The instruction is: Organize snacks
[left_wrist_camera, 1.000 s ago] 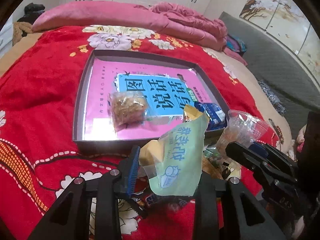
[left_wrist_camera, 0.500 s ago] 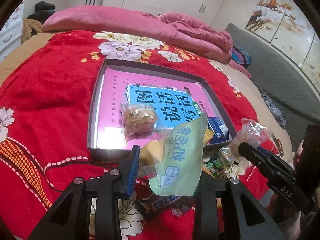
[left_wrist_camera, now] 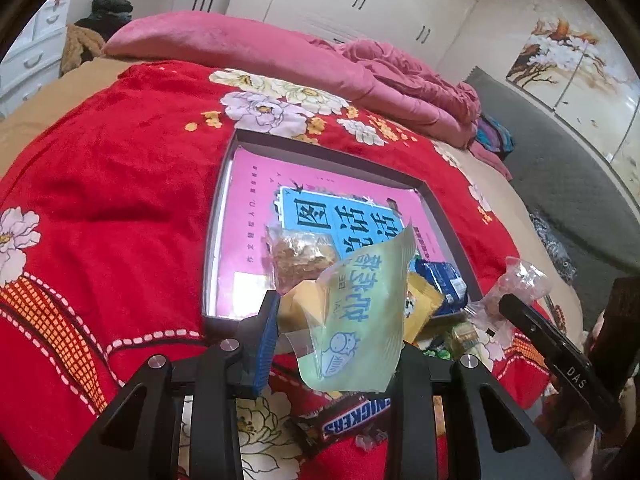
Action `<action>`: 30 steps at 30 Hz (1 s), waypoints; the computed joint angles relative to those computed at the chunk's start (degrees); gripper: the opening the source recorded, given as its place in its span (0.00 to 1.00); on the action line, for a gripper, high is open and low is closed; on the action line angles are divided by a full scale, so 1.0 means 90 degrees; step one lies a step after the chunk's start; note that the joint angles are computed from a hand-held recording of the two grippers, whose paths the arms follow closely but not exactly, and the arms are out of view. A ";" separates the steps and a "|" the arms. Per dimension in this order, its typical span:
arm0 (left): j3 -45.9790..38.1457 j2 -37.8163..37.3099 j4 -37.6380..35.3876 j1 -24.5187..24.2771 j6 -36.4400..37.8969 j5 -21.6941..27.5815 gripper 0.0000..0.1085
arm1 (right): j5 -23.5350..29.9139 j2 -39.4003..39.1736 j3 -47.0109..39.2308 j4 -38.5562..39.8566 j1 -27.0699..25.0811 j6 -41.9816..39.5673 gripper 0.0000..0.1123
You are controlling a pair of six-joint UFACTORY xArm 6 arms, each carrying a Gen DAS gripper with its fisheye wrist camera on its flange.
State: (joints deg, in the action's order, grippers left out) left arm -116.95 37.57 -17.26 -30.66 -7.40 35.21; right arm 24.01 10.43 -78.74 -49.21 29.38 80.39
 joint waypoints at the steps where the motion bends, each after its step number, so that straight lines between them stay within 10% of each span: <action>1: -0.0035 0.0026 0.0022 0.0009 -0.0039 0.0003 0.31 | 0.0018 0.0015 -0.0025 -0.0012 -0.0005 -0.0008 0.32; 30: -0.1413 0.0944 0.0290 0.0093 -0.0421 0.0452 0.31 | 0.0265 0.0347 -0.0509 -0.0371 -0.0195 0.0242 0.33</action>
State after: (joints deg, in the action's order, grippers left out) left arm -129.67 46.07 -14.65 -29.83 -11.19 39.28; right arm 26.39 13.56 -83.32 -52.55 27.62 82.58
